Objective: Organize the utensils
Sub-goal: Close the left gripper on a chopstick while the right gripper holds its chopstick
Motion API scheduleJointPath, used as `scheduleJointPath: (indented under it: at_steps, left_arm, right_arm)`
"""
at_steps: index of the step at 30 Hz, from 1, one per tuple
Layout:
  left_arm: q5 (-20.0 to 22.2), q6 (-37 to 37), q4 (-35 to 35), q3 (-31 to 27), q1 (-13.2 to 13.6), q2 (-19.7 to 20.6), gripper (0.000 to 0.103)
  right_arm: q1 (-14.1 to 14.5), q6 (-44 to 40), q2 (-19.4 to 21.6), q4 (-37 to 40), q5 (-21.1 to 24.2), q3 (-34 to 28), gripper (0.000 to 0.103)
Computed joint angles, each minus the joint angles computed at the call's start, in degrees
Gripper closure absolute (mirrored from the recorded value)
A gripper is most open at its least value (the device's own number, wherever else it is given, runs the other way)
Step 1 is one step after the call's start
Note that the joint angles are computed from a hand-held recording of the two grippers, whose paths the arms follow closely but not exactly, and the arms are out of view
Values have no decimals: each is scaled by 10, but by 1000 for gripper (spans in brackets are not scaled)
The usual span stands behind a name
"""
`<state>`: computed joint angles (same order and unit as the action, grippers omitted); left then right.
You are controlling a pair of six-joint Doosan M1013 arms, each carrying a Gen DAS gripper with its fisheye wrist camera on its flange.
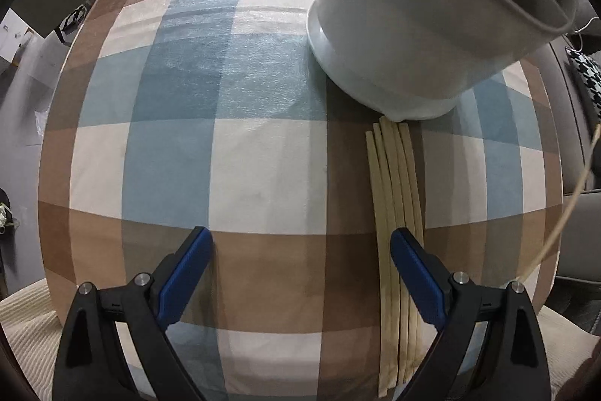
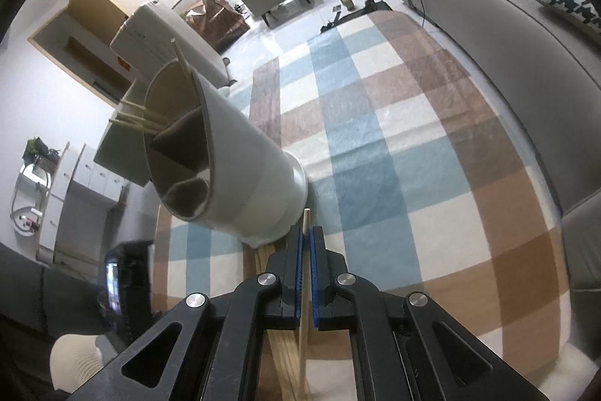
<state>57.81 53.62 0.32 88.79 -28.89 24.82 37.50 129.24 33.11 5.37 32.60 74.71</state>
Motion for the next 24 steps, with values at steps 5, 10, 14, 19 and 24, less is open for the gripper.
scheduleJointPath:
  at_steps: [5, 10, 14, 19, 24]
  left_arm:
    - [3, -10, 29, 0, -10, 3, 10]
    - [33, -23, 50, -14, -12, 13, 9]
    - [26, -20, 37, -16, -10, 13, 10]
    - [39, -10, 46, -33, -11, 23, 19]
    - [25, -15, 51, -41, -8, 23, 70]
  right_arm:
    - [-1, 1, -2, -4, -1, 1, 100]
    - [-2, -3, -1, 0, 0, -1, 100]
    - [-1, -1, -2, -4, -1, -1, 100]
    - [0, 5, -3, -9, 1, 0, 100]
    - [0, 8, -2, -10, 3, -1, 100]
